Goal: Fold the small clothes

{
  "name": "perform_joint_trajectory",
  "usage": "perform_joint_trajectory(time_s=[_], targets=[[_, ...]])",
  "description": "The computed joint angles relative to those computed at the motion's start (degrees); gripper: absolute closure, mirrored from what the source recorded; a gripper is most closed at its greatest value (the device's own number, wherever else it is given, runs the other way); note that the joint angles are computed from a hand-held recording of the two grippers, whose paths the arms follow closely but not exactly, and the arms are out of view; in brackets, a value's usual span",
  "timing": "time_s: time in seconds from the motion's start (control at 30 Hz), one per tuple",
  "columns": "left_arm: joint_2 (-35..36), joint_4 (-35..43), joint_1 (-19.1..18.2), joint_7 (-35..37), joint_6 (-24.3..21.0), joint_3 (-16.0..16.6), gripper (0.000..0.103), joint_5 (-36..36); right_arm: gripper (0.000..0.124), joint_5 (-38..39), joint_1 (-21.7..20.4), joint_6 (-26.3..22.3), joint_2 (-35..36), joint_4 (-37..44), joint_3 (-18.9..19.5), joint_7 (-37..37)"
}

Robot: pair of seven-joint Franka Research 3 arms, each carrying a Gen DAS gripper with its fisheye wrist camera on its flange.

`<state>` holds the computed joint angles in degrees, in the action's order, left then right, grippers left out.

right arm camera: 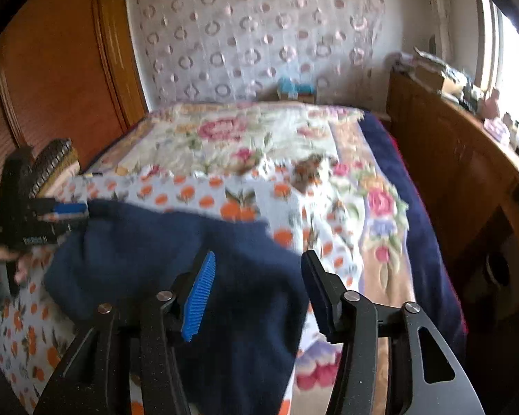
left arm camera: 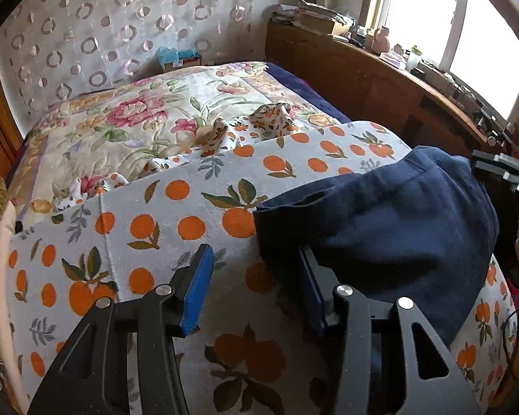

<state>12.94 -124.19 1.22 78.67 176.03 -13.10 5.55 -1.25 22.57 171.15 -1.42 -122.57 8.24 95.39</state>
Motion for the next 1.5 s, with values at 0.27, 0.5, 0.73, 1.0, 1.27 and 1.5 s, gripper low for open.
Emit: perform_joint_trajectory(time_s=[0.27,0.5,0.73,1.0,1.27,1.5], targets=[[0.8,0.9,3.4,4.0,0.5,-4.3,0.053,-5.4,0.062,7.6,0.4,-6.0,4.8,6.6,-0.6,-2.5],[0.2,0.0,5.4,4.9,3.4,-6.9,0.053,-6.3,0.062,17.5,0.6,-6.5,5.7,7.4,0.0,-9.2],[3.0,4.0,-2.0,-1.1,-1.9,1.1,0.053,1.0,0.062,17.5,1.5,-5.1,8.0,8.6,-0.6,-9.0],[3.9,4.1,2.4,1.8,-0.9,-4.1,0.053,-3.8,0.066,12.1,2.5,-3.7,8.5,8.2,-1.2,-5.4],[4.8,4.6,12.3,12.5,-2.1,-15.8,0.053,-16.7,0.099,19.3,1.1,-1.8,8.6,7.5,0.9,-13.0],[5.7,5.3,13.3,19.7,-2.1,-18.7,0.055,-22.3,0.105,18.3,2.4,1.3,8.1,5.9,0.2,-13.4]])
